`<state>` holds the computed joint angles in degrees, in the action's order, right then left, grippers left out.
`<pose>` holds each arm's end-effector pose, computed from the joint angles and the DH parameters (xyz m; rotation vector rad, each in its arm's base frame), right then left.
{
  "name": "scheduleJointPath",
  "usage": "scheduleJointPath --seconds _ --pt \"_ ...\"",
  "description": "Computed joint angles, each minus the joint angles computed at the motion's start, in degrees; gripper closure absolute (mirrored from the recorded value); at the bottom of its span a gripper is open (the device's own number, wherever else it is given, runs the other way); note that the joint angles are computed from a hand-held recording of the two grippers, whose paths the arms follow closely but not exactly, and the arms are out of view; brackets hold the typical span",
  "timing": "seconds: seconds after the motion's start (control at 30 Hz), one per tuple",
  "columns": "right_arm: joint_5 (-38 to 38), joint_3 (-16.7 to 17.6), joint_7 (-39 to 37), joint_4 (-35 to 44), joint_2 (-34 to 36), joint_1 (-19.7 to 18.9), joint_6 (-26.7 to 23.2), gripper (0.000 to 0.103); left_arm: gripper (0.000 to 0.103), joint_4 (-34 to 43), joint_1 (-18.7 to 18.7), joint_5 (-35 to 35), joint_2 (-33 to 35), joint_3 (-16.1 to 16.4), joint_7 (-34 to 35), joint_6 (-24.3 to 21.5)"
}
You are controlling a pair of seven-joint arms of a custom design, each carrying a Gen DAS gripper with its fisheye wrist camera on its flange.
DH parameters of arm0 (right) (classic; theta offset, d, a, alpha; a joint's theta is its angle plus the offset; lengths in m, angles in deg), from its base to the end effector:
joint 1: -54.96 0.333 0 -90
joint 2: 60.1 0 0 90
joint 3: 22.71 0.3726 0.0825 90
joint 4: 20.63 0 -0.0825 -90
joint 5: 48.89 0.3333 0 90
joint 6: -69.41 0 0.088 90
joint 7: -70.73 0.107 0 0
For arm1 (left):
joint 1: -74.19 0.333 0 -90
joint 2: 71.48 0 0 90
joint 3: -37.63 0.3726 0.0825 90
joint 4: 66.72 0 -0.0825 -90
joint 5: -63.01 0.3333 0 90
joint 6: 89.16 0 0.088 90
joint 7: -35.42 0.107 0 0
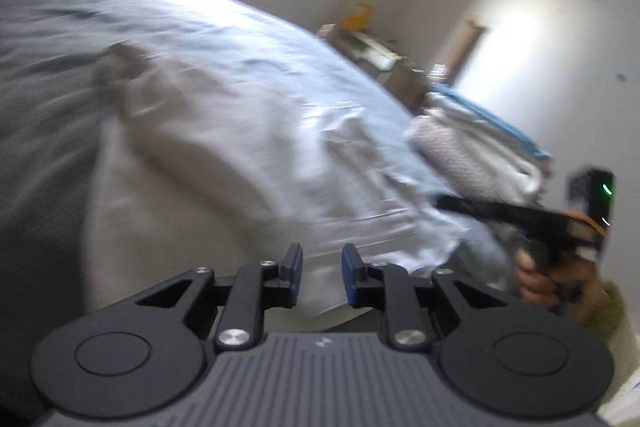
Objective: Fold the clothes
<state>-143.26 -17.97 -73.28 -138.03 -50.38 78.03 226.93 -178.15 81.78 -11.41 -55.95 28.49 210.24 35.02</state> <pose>0.4809 0.2963 0.4694 -1.3482 1.7768 -0.7138 0.5939 -0.0453 0.4506 1.1467 -2.3485 1.5406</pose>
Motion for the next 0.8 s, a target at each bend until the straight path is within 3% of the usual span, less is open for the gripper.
scheduleJointPath --seconds 0.13,0.23,0.37,0.5,0.6,0.63,0.67,0.8 --pt "1.35 -0.68 -9.83 8.84 5.97 1.21 -4.26 0.055 0.081 0.81 -3.37 0.4 1.42 -2.02 4.94 3.95" --pt "6.66 -2.18 -22.02 16.55 11.95 2.64 -6.38 0.055 0.081 1.53 -5.41 4.92 3.12 -2.5 2.5 5.73" --pt "14.8 -4.08 -34.26 24.46 18.53 3.72 -8.38 0.055 0.081 0.31 -4.75 5.8 3.33 -3.0 2.04 5.21" --pt "23.07 -4.99 -40.11 27.86 22.15 3.24 -7.51 0.056 0.081 0.61 -4.58 5.78 4.0 -3.21 1.25 5.06" --pt "24.59 -7.21 -37.3 26.97 22.21 3.97 -4.87 0.067 0.081 0.83 -4.44 6.3 4.08 -3.3 0.87 4.87" --pt "23.63 -8.68 -34.35 26.08 21.57 4.92 -4.08 0.082 0.081 0.94 -4.35 6.52 4.11 -3.29 0.54 4.64" --pt "22.54 -10.18 -31.29 25.19 20.92 5.93 -3.39 0.09 0.081 1.11 -4.35 6.68 4.22 -3.32 0.18 4.55" --pt "10.34 -14.98 -7.68 19.73 16.68 8.57 0.19 0.099 0.081 0.95 -4.41 6.83 4.12 -3.49 0.09 4.95"
